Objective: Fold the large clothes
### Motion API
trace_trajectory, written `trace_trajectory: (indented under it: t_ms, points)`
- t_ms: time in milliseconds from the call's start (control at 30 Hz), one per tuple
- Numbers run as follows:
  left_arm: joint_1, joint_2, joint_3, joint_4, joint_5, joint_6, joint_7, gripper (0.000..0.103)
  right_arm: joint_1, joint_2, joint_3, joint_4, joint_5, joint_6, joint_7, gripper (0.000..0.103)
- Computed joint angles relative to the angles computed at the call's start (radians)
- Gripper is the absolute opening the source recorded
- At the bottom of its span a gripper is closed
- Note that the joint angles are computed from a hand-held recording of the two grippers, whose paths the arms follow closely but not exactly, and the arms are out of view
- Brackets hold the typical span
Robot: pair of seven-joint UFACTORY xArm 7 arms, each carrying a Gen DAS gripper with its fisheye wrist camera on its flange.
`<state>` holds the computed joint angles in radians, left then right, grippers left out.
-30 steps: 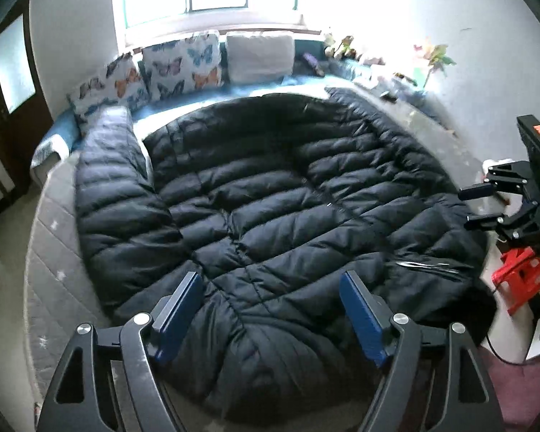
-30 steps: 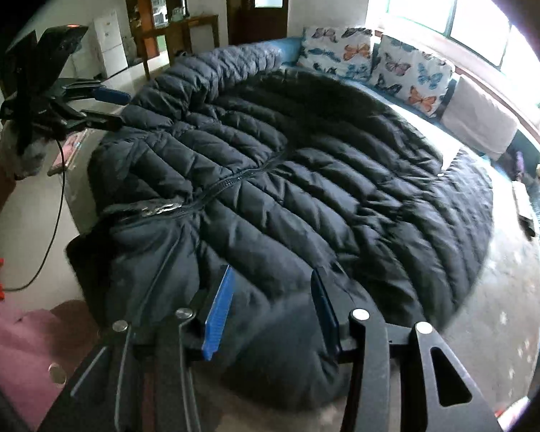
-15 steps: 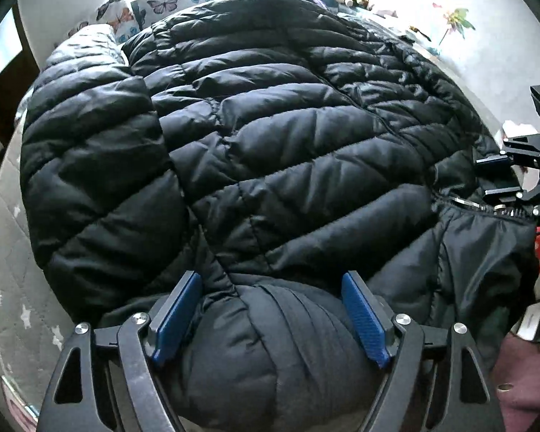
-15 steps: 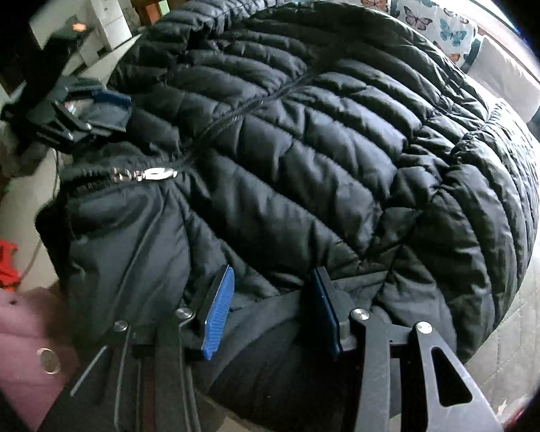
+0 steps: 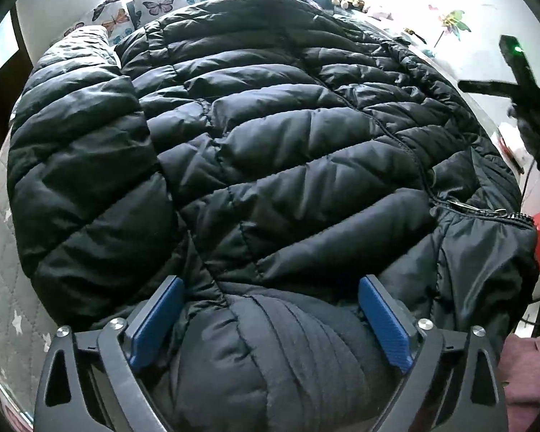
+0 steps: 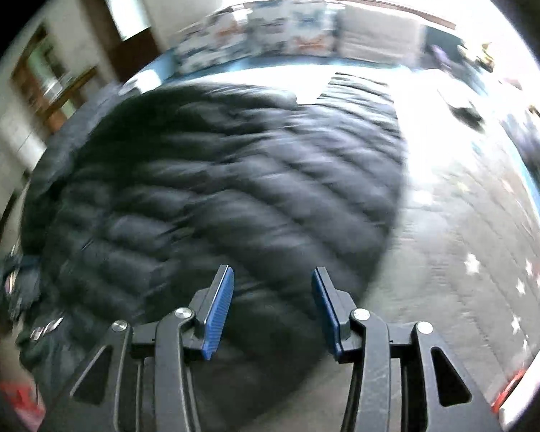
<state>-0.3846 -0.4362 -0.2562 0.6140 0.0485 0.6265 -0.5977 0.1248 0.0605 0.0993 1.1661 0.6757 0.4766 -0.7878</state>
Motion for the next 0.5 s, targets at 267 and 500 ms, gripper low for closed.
trace_trajectory:
  t_ms: [267, 500]
  points:
    - [0.004, 0.04, 0.003, 0.032, 0.004, 0.015, -0.007, 0.103, -0.154, 0.287, 0.025, 0.342, 0.158, 0.177, 0.108, 0.05]
    - [0.007, 0.059, 0.005, 0.055, 0.005, 0.039, -0.017, 0.103, -0.243, 0.499, 0.117, 0.61, 0.249, 0.289, 0.153, 0.052]
